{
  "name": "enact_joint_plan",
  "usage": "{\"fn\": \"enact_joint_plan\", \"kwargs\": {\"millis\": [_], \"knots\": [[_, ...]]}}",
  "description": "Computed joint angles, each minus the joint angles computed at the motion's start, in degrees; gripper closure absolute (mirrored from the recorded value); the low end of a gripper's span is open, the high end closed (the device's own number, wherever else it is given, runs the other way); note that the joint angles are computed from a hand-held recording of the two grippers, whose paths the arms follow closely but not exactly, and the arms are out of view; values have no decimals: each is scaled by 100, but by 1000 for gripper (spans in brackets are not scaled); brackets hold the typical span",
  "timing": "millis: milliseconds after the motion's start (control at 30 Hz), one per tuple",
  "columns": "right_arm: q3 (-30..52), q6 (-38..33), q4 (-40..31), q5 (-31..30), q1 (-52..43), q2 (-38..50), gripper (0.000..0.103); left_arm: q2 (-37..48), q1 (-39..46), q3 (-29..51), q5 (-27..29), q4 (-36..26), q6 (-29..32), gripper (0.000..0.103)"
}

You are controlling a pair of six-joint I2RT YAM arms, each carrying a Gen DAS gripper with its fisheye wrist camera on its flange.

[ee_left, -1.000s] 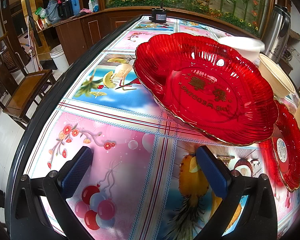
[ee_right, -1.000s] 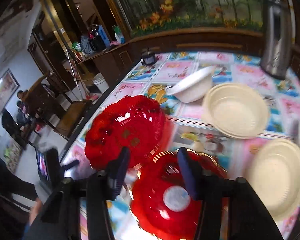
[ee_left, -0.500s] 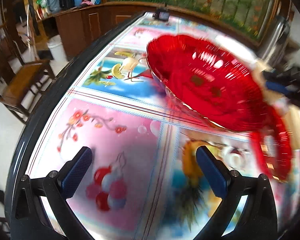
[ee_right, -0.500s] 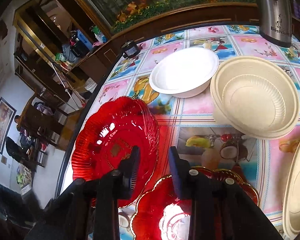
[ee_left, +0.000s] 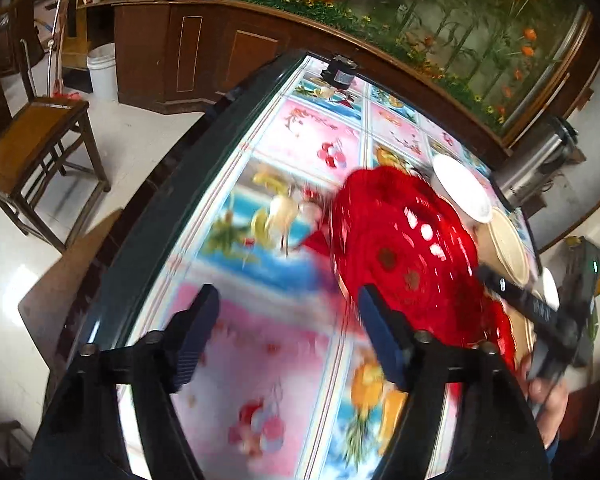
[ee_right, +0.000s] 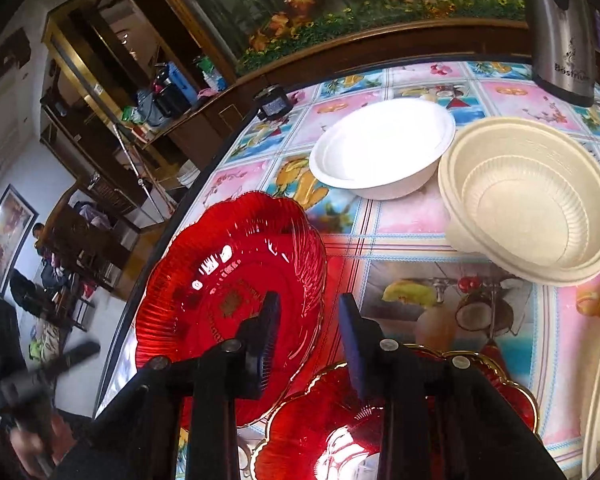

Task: Organize plates and bowls

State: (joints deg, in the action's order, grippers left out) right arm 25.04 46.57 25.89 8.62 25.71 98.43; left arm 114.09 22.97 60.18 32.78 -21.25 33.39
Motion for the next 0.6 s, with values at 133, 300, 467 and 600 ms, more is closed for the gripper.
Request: {"fn": "enact_joint_plan", "kwargs": {"millis": [133, 300, 467, 600], "knots": [[-177, -12, 581, -569, -197, 277, 72, 474, -483, 530, -232, 28, -516, 50], [-216, 24, 669, -519, -146, 295, 74, 640, -840, 520, -352, 273, -717, 63], [-123, 56, 491, -434, -134, 340, 89, 692, -1040, 432, -480, 534, -788, 79], [-128, 56, 627, -462, -175, 442, 92, 892, -1100, 570, -472, 491, -765, 93]]}}
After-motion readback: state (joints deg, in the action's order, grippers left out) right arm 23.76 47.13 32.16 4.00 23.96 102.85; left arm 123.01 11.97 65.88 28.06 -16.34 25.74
